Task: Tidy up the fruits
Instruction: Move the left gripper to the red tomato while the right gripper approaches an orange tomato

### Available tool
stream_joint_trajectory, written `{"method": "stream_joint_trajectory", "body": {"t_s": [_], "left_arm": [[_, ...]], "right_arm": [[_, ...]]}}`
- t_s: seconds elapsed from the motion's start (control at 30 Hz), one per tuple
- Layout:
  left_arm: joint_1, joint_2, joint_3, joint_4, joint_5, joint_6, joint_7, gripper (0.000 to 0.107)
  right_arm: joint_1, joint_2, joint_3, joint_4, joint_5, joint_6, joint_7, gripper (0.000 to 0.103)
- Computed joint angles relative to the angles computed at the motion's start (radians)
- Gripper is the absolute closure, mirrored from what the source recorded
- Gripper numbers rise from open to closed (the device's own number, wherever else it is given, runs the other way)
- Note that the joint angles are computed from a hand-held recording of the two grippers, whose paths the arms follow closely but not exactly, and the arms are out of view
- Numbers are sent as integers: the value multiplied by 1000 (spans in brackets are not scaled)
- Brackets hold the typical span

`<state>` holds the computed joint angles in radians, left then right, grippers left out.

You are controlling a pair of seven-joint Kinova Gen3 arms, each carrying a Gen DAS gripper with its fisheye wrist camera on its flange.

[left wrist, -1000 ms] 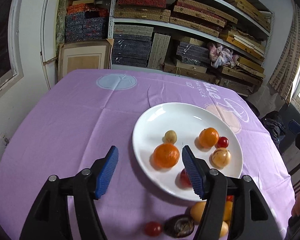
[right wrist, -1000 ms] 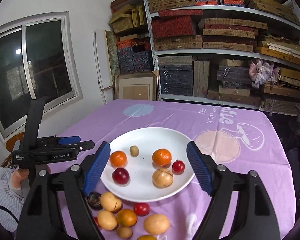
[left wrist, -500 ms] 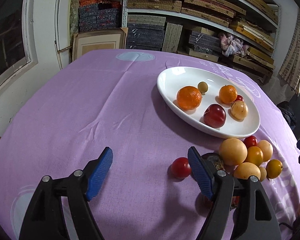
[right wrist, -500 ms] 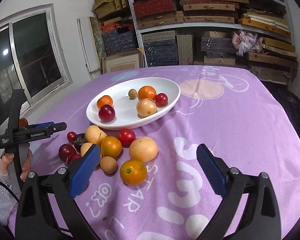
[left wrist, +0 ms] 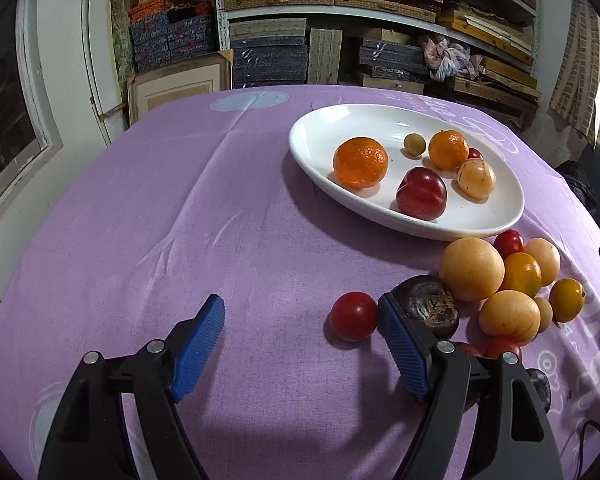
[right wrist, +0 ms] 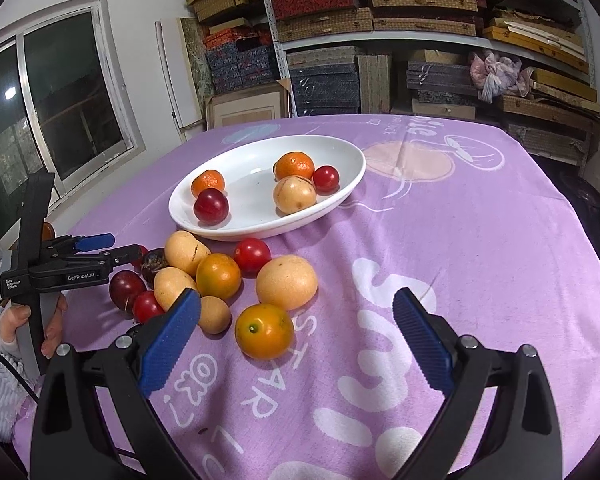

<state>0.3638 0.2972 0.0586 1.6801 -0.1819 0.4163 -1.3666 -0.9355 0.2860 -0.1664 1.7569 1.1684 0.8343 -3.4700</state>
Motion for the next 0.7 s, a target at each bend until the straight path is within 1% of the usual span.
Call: {"method": "stream_joint_trajectory", "body": {"t_s": [0.07, 0.13, 0.23, 0.3, 0.37, 0.47, 0.57, 0.63, 0.67, 0.7], "left_arm": [[-2, 4, 0, -10, 3, 16, 1, 21], [-19, 12, 18, -24, 21, 38, -21, 18], [-7, 26, -2, -47, 16, 80, 5, 18], [-32, 31, 7, -56, 45, 95, 5, 18], [-38, 34, 6, -63, 55, 105, 15, 18], [-43, 31, 20, -58, 56, 94, -8, 18], [-47, 23, 40, -45, 61, 73, -58, 21], [-64, 18, 56, -34, 85, 58, -95, 31], [-78, 18, 65, -34, 107, 58, -114, 34], [-102, 20, 82, -35, 140, 63, -142, 39]], "right_arm": [[1, 0, -1, -1, -4, 0, 2, 8], [5, 2, -1, -5, -15, -2, 13, 8], [9, 6, 0, -16, -39, -4, 40, 8], [9, 7, 3, -19, -47, -9, 51, 8], [6, 9, 6, -20, -49, -10, 56, 8], [2, 12, 10, -23, -52, -12, 64, 8], [3, 19, 11, -33, -68, -17, 86, 8], [2, 22, 13, -39, -78, -22, 103, 8], [-1, 23, 15, -40, -80, -22, 109, 8], [-1, 25, 16, -43, -84, -23, 119, 8]]}}
